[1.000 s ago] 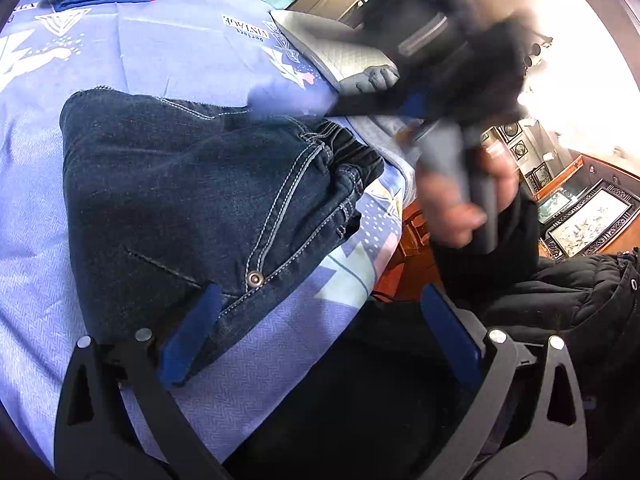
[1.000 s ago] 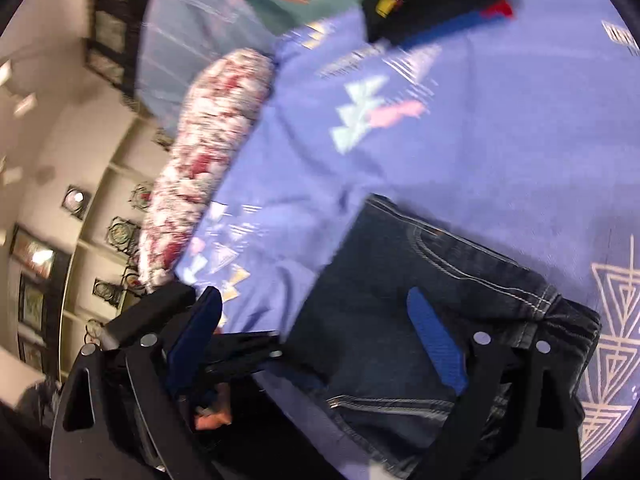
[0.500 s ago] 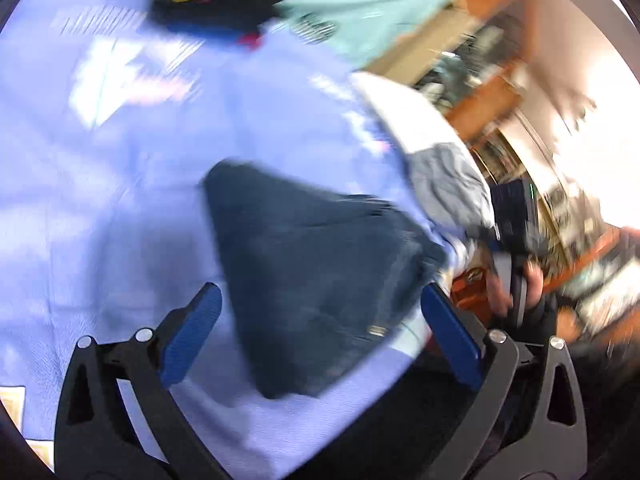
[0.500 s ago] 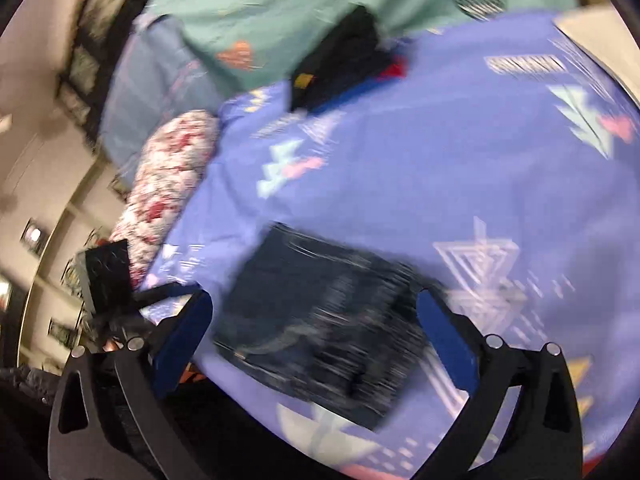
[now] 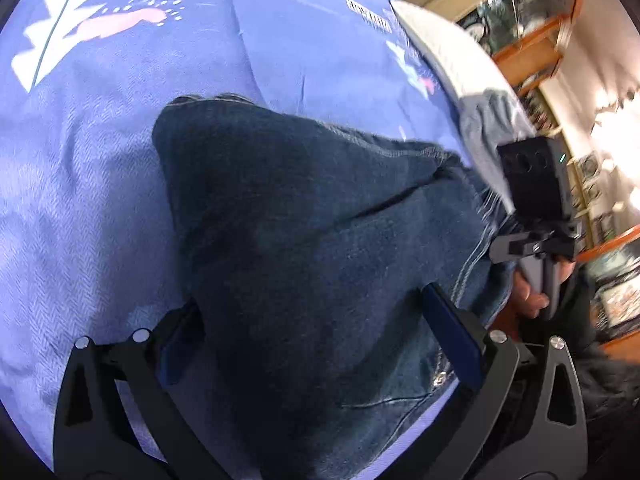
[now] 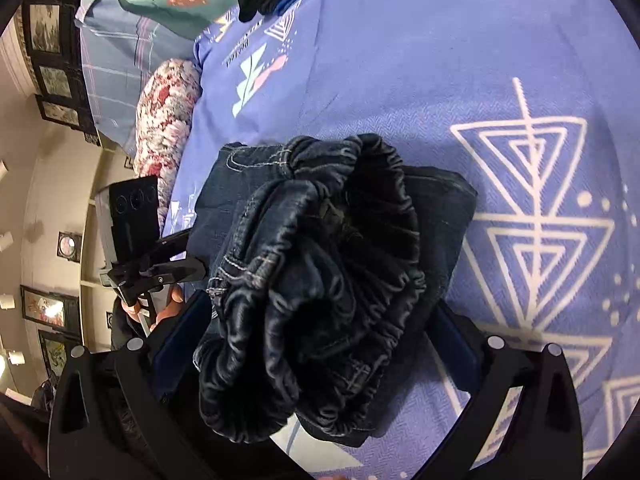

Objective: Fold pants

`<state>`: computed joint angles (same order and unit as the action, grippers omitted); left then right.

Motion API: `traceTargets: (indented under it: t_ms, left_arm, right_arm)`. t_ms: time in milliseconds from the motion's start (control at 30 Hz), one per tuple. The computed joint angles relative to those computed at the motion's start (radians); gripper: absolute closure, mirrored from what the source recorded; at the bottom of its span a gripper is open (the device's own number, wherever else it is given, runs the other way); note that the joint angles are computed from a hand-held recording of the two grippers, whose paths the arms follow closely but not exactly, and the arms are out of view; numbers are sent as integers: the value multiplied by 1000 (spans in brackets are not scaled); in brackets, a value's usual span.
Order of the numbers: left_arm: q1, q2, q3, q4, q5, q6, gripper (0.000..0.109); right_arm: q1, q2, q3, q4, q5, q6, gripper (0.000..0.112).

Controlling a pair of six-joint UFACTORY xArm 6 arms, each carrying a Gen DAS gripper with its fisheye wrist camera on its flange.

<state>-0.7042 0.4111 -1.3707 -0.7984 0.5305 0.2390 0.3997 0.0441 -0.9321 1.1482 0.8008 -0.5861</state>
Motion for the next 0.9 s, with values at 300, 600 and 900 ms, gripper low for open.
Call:
traceTargets:
  t_ms: [300,600,900]
  left_arm:
    - [-51,-74,109,79,-175,-66,24]
    - [-50,-128,115,-6,-207,-2,25]
    - [95,-6,-219,226,-118,-183,25]
  right_arm:
    - [177,-56,84,-245,-336,120,23]
    - [231,-149,121,-133,-463,-20,40]
    - [155,54,-233,-259,-379,61,40]
